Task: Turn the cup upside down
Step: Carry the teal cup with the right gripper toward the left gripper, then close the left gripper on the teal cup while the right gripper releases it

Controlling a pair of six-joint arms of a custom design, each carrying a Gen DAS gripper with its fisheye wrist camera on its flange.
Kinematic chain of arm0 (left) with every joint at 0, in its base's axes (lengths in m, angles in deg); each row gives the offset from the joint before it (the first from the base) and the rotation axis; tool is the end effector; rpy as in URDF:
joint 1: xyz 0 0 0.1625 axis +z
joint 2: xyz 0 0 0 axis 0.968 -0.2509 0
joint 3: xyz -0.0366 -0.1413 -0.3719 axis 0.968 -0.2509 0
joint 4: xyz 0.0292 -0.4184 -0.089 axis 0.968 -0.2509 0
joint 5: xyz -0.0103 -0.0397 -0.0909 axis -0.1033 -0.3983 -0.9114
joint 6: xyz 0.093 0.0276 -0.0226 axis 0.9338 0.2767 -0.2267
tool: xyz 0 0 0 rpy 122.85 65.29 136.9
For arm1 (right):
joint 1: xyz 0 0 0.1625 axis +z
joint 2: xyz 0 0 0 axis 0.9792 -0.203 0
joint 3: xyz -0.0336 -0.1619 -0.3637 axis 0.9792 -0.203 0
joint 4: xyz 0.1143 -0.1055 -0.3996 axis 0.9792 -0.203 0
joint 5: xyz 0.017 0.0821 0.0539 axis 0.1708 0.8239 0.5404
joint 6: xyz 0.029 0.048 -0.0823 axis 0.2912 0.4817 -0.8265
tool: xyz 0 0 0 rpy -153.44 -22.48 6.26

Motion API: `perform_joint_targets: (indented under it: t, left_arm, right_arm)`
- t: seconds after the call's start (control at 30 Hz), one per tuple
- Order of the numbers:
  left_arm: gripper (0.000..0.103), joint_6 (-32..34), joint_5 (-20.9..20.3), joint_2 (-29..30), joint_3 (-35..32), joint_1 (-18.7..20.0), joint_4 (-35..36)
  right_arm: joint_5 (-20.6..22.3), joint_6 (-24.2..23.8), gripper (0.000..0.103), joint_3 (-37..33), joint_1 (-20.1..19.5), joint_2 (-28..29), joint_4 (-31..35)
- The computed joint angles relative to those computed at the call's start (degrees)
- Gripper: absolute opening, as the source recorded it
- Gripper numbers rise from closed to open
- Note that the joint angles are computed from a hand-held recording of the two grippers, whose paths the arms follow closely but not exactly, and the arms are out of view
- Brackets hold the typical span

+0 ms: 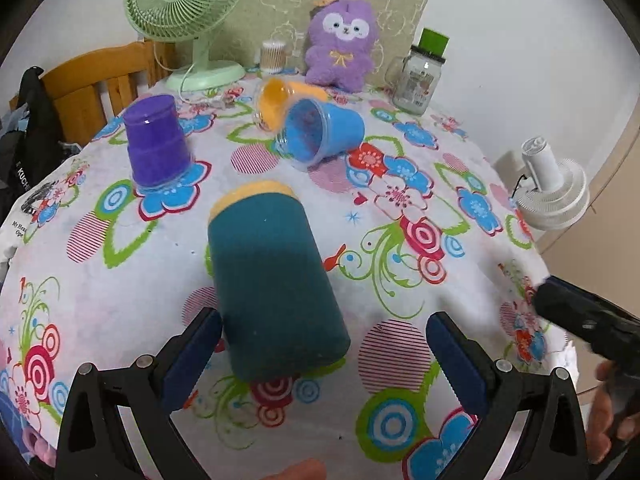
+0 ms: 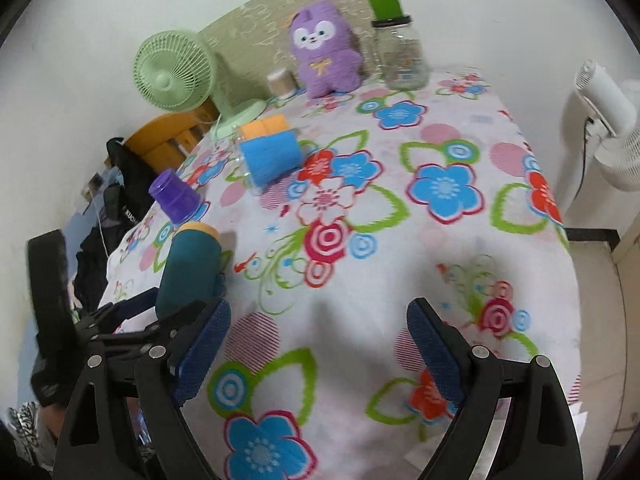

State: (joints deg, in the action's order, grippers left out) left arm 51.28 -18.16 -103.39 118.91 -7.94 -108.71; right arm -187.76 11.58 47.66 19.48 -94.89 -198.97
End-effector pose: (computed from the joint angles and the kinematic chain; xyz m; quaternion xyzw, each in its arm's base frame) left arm -0.1300 -0.8248 0.1752 0.1265 0.9119 -0.2750 0.2771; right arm 0.2130 -0.8099 0.1219 0.1405 -0.9357 0.2741 0.1719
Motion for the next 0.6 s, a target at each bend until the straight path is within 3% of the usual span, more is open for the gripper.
perform_joint_targets:
  t: [0.53, 0.6]
  left_arm:
    - [0.102, -3.4, 4.4, 3.9, -4.8, 1.0, 3.7]
    - [0.097, -2.5, 4.5, 4.0, -4.4, 1.1, 2.5]
  right_arm:
    - [1.0, -3.8, 0.093, 2.8, -0.8, -0.9, 1.9]
    - [1.2, -3.8, 0.093, 2.8, -0.8, -0.9, 2.1]
